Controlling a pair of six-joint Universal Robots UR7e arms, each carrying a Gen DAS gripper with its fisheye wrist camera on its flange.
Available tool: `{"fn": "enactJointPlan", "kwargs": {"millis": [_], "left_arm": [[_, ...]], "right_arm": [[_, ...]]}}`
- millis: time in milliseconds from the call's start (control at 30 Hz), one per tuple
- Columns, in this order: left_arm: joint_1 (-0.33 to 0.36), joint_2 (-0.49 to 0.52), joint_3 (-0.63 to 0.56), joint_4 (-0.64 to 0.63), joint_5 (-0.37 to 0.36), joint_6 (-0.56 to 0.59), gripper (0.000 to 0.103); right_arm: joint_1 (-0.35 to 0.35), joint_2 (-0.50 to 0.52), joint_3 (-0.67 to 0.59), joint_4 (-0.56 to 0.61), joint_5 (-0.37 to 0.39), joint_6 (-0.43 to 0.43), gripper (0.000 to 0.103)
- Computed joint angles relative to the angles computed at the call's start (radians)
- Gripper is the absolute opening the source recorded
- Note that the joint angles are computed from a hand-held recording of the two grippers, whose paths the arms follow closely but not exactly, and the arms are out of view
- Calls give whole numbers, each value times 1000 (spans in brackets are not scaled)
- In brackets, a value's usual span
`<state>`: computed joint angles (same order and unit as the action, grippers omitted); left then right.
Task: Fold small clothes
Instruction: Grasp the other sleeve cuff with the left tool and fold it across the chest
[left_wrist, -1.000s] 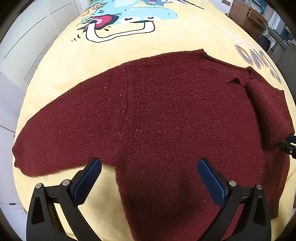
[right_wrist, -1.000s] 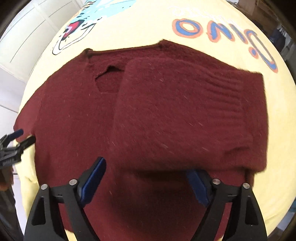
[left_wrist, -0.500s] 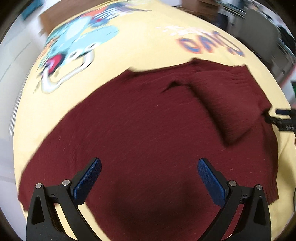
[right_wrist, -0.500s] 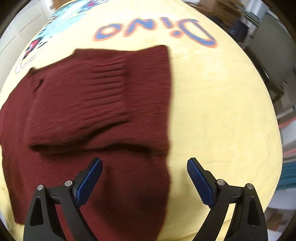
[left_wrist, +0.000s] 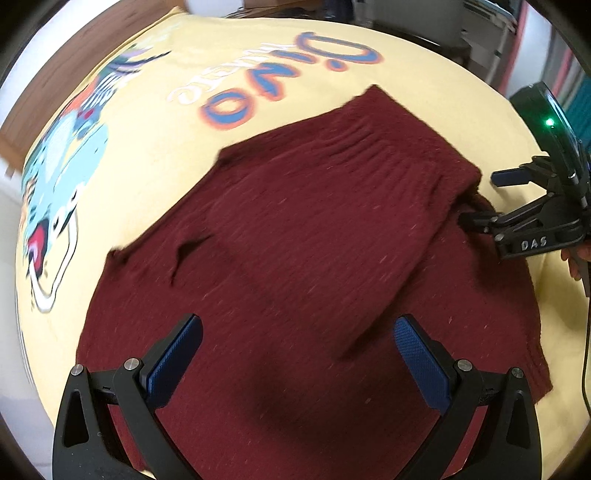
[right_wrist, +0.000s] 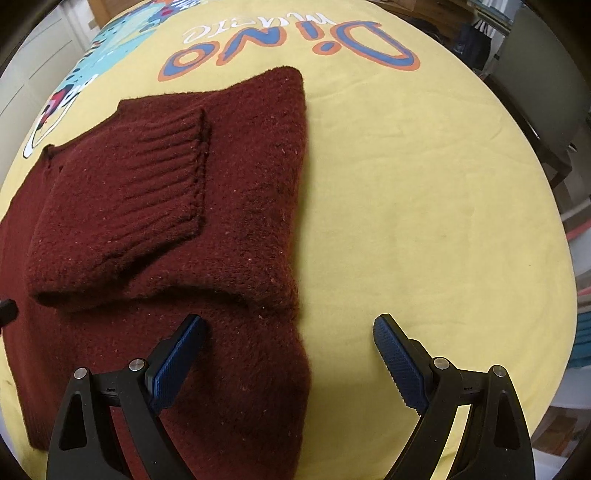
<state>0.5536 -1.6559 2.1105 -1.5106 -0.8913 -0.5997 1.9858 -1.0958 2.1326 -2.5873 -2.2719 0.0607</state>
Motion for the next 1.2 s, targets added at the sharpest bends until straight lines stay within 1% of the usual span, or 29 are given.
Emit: {"fn": "enactJointPlan", "kwargs": {"millis": [33,233,267,300,333,400,433,500,567,600,667,733,800,833,933,1000,1033,1100,1133,1167,1200], "left_arm": [[5,23,-1,-22,1,18,102],[49,124,-9,-97,-5,103,101],[56,137,-9,-105,-2,111,96],[62,143,-10,-109,-1,118,87],[71,152,-13,-113,-3,121,80],[95,164,-26,-110,-15,109,48],[106,168,-33,-113,-25,104,42],[137,159,-43,-138,-60,99,23],[149,143,-44,-147,-48,80,13],[151,137,-45,-147,-43,76,12],[162,117,-48,-158,-43,71,10],[174,95,-53,-171,-42,54,9],[161,53,-44,-164,-39,20,9],[167,44,-50,-177,-33,14,9],[165,-24,-39,-190,-10,-39,9],[162,-74,-28,-182,-9,-85,9],[144,-87,-26,-170,-11,-126,9],[142,-131,-14,-159,-1,-183,9],[143,-161,-3,-150,10,-217,9],[125,-179,0,-126,8,-265,9],[124,-202,7,-111,3,-300,9]], "right_arm": [[14,22,-11,2,2,22,93],[-14,-9,12,-11,15,2,93],[-19,-11,13,-14,15,-5,93],[-22,-12,13,-15,16,-10,93],[-24,-11,13,-18,15,-16,93],[-25,-8,15,-25,14,-21,93],[-26,-7,15,-26,14,-23,93],[-26,-6,15,-27,15,-22,93],[-27,-5,16,-29,15,-23,93],[-28,-5,15,-28,15,-24,93],[-25,-22,-3,12,13,-21,93],[-26,-26,0,11,11,-24,93],[-26,-26,-1,12,11,-24,93],[-26,-26,-3,15,12,-22,93],[-28,-30,-1,16,11,-27,93],[-26,-28,-3,20,8,-26,93],[-25,-31,-4,24,7,-26,93],[-24,-35,-3,26,6,-28,93],[-25,-35,-4,27,6,-28,93],[-15,-25,-10,32,6,-15,93],[-13,-22,-11,32,5,-13,93]]}}
